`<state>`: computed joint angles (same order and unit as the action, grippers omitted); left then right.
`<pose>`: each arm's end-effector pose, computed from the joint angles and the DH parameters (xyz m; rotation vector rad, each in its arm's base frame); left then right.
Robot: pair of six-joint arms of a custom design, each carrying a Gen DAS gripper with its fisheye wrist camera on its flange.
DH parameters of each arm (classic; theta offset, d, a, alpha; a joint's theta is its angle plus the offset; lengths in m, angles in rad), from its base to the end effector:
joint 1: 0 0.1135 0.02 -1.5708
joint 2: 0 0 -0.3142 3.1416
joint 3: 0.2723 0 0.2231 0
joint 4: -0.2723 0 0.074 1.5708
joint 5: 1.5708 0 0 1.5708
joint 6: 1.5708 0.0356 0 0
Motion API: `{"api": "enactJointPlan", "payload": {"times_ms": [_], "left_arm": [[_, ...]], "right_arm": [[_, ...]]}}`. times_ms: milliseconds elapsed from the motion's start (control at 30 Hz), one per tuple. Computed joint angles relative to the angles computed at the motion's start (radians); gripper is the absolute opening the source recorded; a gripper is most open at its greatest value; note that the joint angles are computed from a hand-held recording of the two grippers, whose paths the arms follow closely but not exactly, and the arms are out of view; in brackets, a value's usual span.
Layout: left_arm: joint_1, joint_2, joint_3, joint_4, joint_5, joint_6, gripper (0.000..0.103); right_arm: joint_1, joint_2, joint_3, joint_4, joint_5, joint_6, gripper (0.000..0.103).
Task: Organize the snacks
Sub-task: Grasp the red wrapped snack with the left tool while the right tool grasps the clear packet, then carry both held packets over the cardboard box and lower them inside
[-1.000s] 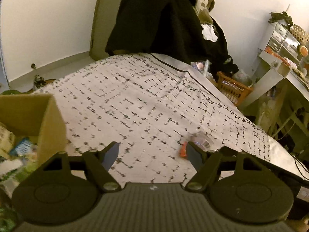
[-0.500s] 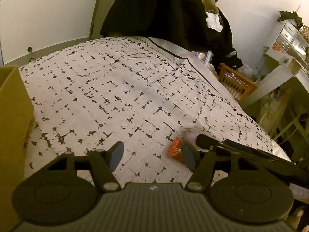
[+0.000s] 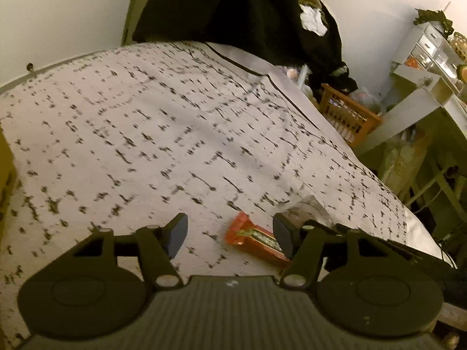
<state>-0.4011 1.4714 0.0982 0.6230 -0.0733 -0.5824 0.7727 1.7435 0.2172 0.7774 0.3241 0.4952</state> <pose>0.1575 -0.0640 0.1526 -0.2505 2.3411 -0.4074 0.1672 0.1471 0.1377 -0.1547 2.2837 0.2886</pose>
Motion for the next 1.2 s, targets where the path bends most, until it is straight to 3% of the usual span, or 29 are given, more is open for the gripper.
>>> {"api": "enactJointPlan", "payload": {"times_ms": [100, 200, 333, 500, 633, 667, 733, 767, 800, 900, 1000, 1200], "left_arm": [[-0.035, 0.039, 0.005, 0.022, -0.024, -0.029, 0.066], [-0.107, 0.069, 0.043, -0.013, -0.125, -0.116, 0.068], [-0.185, 0.103, 0.145, -0.163, -0.246, -0.167, 0.068], [-0.218, 0.103, 0.159, -0.226, -0.275, -0.152, 0.069], [-0.262, 0.133, 0.140, -0.190, -0.319, -0.122, 0.069], [-0.260, 0.119, 0.140, -0.205, -0.310, -0.120, 0.064], [-0.247, 0.072, 0.137, -0.245, -0.272, -0.105, 0.045], [-0.242, 0.054, 0.131, -0.254, -0.252, -0.097, 0.028], [-0.237, 0.041, 0.132, -0.279, -0.236, -0.096, 0.019], [-0.217, -0.011, 0.088, -0.269, -0.200, -0.092, 0.018], [-0.200, -0.091, 0.086, -0.346, -0.201, -0.083, 0.018], [-0.142, -0.397, 0.137, -0.670, -0.179, -0.067, 0.018]], "right_arm": [[0.007, -0.035, -0.032, -0.015, 0.031, 0.024, 0.041], [0.015, -0.062, -0.070, -0.016, 0.052, 0.057, 0.041], [0.024, -0.090, -0.114, -0.010, 0.068, 0.087, 0.041], [0.050, -0.115, -0.117, -0.051, 0.095, 0.116, 0.041], [0.102, -0.143, -0.078, -0.159, 0.155, 0.162, 0.041], [0.111, -0.152, -0.073, -0.175, 0.162, 0.185, 0.041], [0.147, -0.171, -0.057, -0.225, 0.193, 0.233, 0.041], [0.165, -0.176, -0.050, -0.245, 0.206, 0.248, 0.041], [0.181, -0.180, -0.042, -0.263, 0.214, 0.262, 0.041], [0.234, -0.201, -0.018, -0.329, 0.238, 0.305, 0.041], [0.301, -0.241, 0.020, -0.435, 0.282, 0.362, 0.041], [0.428, -0.295, 0.123, -0.627, 0.362, 0.471, 0.041]]}}
